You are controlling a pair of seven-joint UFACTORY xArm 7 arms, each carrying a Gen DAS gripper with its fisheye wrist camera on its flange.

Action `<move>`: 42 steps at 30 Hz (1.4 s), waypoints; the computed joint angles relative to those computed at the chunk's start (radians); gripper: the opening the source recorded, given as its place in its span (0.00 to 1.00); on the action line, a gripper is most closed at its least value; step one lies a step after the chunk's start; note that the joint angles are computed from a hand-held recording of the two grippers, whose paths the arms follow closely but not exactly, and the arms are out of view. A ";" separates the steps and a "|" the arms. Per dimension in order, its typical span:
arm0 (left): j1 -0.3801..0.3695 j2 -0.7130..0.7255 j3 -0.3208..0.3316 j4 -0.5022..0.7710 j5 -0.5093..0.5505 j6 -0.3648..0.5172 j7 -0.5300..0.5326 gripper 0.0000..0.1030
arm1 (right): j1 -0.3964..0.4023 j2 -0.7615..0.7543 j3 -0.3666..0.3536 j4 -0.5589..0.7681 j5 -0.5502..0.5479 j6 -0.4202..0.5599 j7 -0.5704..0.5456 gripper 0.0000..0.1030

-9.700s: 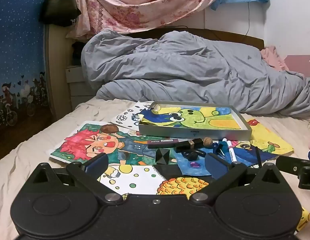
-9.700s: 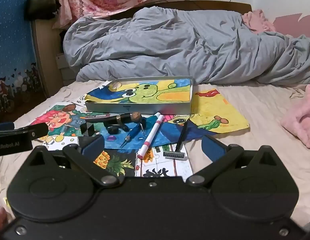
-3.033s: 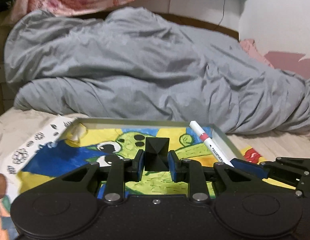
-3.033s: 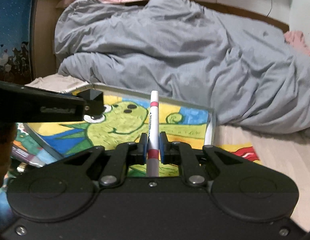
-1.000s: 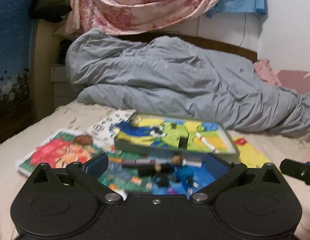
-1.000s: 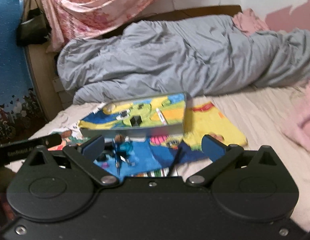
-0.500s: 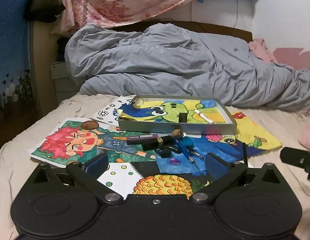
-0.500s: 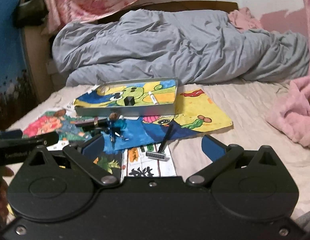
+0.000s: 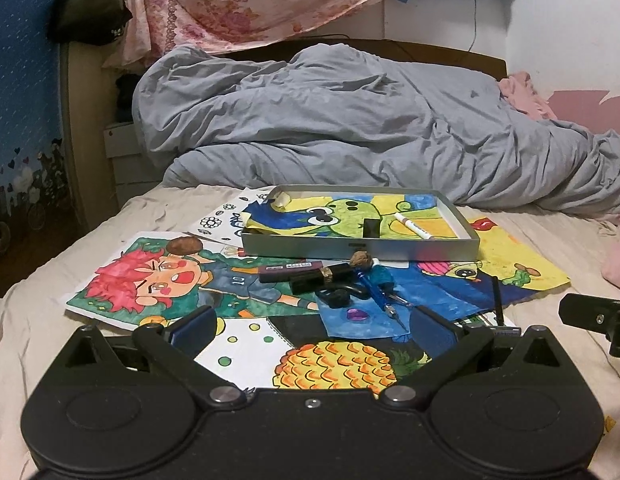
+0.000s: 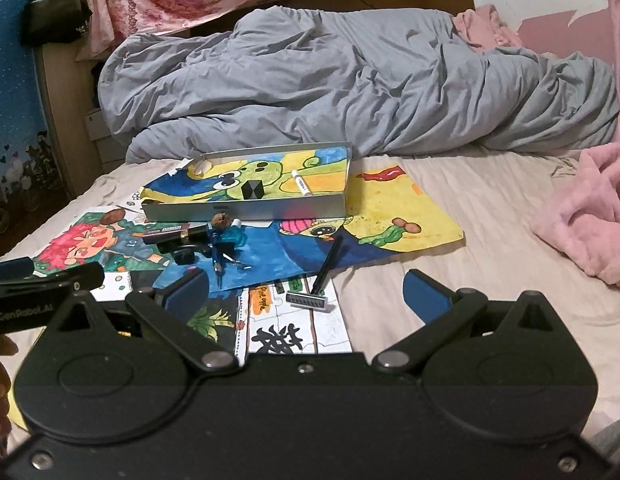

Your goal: Organize rigid objects

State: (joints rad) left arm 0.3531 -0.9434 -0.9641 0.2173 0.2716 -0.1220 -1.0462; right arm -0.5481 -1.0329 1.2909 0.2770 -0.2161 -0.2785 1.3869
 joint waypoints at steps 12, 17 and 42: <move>0.007 -0.006 -0.005 -0.001 -0.005 -0.009 -0.005 0.99 | 0.003 -0.001 0.004 0.004 -0.001 0.006 0.007 1.00; 0.010 -0.011 -0.006 -0.003 -0.006 -0.016 -0.004 0.99 | 0.006 0.001 0.003 0.004 -0.002 0.009 0.012 1.00; 0.021 0.004 -0.009 0.008 -0.010 -0.012 0.002 0.99 | 0.006 0.020 -0.002 0.007 -0.009 0.002 0.019 1.00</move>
